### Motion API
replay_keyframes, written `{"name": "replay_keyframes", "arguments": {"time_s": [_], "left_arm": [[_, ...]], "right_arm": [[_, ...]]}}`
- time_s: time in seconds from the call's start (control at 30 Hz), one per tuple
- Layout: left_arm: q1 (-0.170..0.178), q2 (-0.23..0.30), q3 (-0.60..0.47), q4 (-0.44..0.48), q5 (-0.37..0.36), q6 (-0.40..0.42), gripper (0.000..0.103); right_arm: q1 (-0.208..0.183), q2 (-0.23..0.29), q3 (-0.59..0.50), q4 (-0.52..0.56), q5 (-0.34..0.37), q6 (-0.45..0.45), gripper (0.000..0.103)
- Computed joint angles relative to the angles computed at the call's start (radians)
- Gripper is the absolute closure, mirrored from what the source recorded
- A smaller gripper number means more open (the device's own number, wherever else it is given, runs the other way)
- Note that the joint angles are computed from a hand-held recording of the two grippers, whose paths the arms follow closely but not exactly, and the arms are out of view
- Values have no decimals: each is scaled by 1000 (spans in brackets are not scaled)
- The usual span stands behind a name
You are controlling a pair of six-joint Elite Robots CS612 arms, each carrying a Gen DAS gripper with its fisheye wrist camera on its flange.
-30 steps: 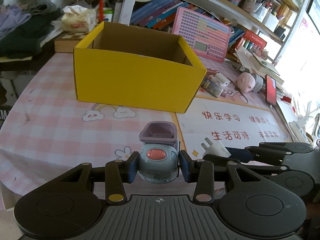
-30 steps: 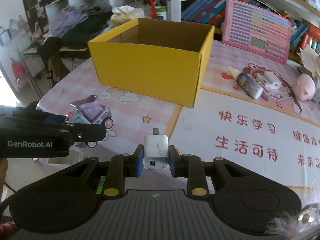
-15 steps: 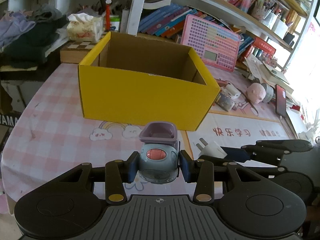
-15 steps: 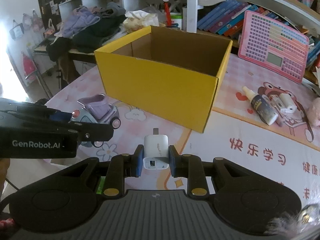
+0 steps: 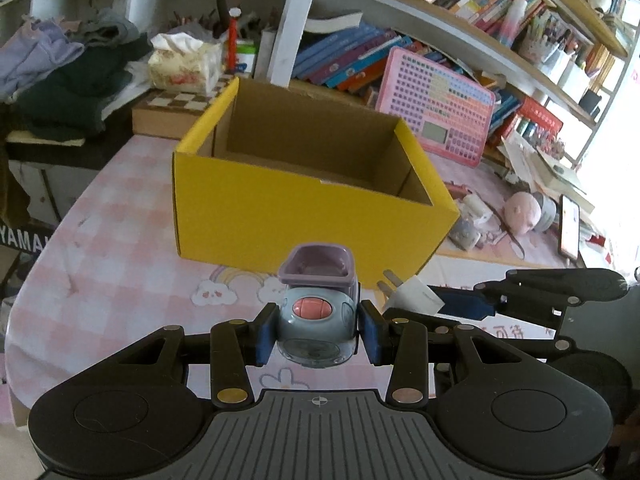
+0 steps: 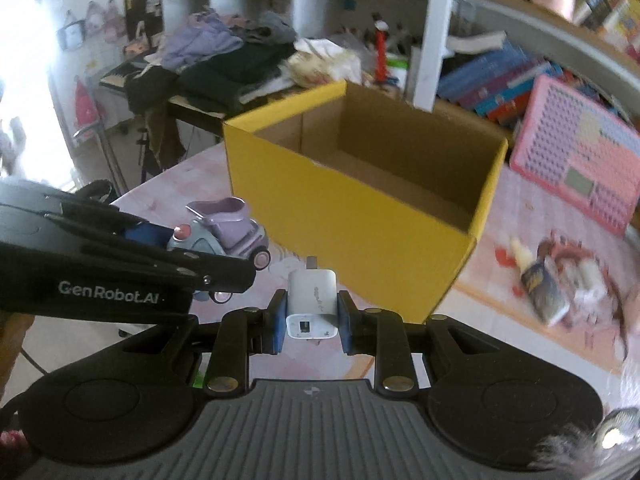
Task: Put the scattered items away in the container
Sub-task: 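Lift the toy car and plug and carry both over the yellow box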
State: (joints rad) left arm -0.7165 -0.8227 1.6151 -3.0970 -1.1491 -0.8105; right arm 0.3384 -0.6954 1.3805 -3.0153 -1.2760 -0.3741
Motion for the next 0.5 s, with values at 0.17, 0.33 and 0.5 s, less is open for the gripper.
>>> {"name": "replay_keyframes", "arguments": {"time_s": [0.17,0.33,0.5], "left_arm": [[3,-9,12,-27,32,-16,62],[5,-17,6,-60,81,18,62],[11,-14,-14,-90,111,54,62]], "right_arm": [[7,8,-16,-59,-4,-63,79],[10,17,-40,-124,9,-98,79],[7,33,-83,-155,31,-93,79]]}}
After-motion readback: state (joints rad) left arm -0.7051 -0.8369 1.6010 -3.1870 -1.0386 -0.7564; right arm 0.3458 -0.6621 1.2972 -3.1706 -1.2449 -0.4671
